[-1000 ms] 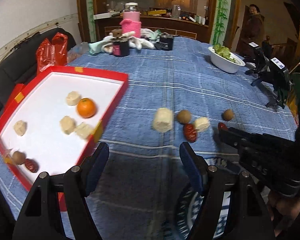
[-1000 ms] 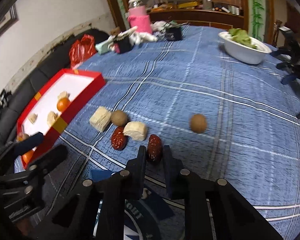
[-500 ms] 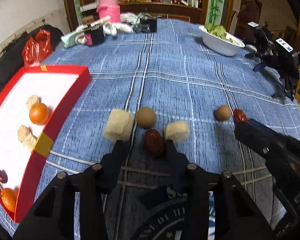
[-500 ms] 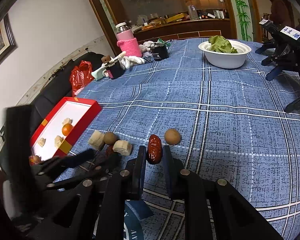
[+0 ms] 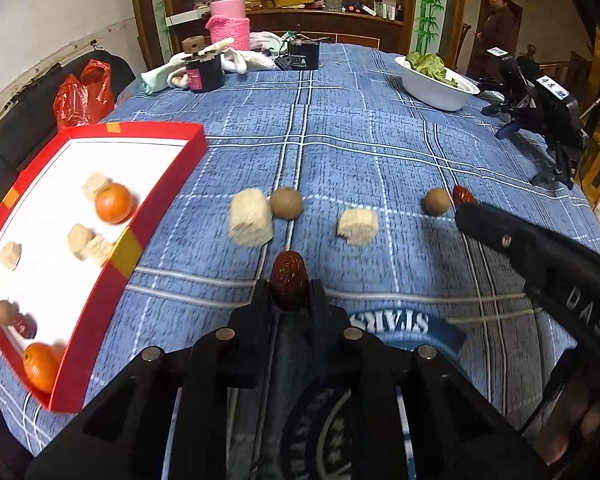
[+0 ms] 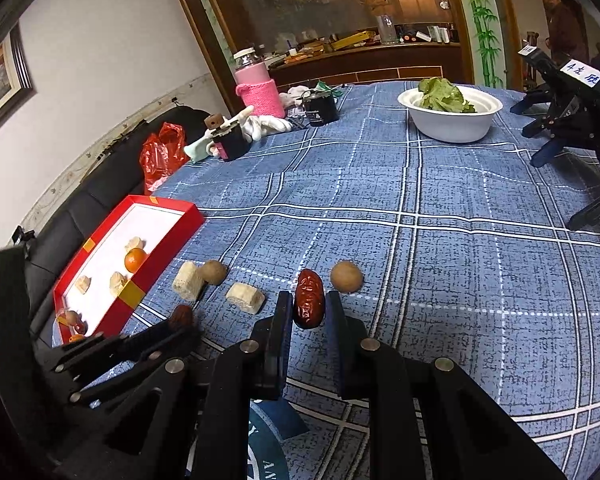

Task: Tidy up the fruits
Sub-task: 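Grasp a red date with the left tool while the right tool grasps another red date, then carry both red dates with both tools over the white box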

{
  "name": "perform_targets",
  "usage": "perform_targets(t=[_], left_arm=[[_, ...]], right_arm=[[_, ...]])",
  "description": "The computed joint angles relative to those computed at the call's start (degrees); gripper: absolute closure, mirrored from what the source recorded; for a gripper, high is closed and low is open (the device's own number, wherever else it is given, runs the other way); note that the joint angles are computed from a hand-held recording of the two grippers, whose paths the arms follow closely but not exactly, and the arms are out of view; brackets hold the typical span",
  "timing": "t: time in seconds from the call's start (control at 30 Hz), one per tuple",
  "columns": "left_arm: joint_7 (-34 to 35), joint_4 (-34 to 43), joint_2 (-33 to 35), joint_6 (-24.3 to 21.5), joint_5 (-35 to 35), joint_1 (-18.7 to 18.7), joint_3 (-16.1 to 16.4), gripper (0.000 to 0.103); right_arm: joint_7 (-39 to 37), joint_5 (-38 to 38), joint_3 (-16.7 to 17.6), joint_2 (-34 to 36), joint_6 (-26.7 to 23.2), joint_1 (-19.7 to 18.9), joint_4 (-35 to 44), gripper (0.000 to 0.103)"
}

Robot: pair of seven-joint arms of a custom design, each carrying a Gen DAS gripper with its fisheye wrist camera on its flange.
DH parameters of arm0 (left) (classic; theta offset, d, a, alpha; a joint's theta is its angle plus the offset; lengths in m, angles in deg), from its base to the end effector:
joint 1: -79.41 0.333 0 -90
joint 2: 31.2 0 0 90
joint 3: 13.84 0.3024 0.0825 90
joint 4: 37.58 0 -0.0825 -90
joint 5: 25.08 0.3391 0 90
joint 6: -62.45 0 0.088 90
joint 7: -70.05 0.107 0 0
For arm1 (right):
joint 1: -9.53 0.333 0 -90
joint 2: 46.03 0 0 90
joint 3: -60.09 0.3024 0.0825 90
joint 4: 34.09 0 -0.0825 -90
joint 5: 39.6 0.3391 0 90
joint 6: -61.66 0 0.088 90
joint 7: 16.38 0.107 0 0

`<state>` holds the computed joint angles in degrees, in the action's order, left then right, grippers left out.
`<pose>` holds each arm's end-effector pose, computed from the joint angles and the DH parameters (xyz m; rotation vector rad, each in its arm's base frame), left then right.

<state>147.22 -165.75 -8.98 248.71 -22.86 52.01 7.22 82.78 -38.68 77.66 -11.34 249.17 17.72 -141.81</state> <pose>0.5595 -0.0766 0.3056 -1.8356 1.8315 -0.6075 0.5994 0.2529 0.3175 -1.7703 1.5277 -0.3031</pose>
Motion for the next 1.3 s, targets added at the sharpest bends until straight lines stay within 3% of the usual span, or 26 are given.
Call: perform_targets(t=[0.2, 0.27, 0.53, 0.67, 0.83, 1.1, 1.3], left_arm=[[1.75, -3.13, -2.07, 2.67, -1.99, -0.42, 0.47, 0.087], [2.97, -3.68, -2.59, 3.05, -3.11, 1.32, -1.46, 0.087], [7.56, -5.92, -2.92, 5.58, -8.44, 3.52, -4.04, 0.087], [9.74, -6.13, -2.68, 6.45, -11.14, 4.81, -5.55, 0.087], [13.17, -5.89, -1.67, 7.11, -15.58, 2.94, -4.78, 0.087], [16.58, -5.53, -0.96, 7.12, -20.23, 1.22, -4.18, 0.087], [17.67, -5.45, -0.97, 7.27, -21.12, 2.1, -5.24, 0.087]], right_arm=[[0.93, -0.17, -2.88, -4.42, 1.82, 3.44, -5.43, 0.086], [1.36, -0.31, -4.1, -6.05, 2.64, 4.97, -7.78, 0.086], [3.2, 0.4, -10.54, -8.36, 4.25, 12.41, -11.86, 0.086], [3.66, 2.64, -17.22, -8.36, 4.52, 19.47, -12.39, 0.086], [3.39, 6.27, -24.01, -8.46, 4.49, 26.42, -12.67, 0.086], [3.64, 9.04, -29.2, -8.33, 3.84, 31.6, -12.85, 0.086], [3.76, 9.7, -30.73, -8.16, 3.54, 33.05, -12.78, 0.086]])
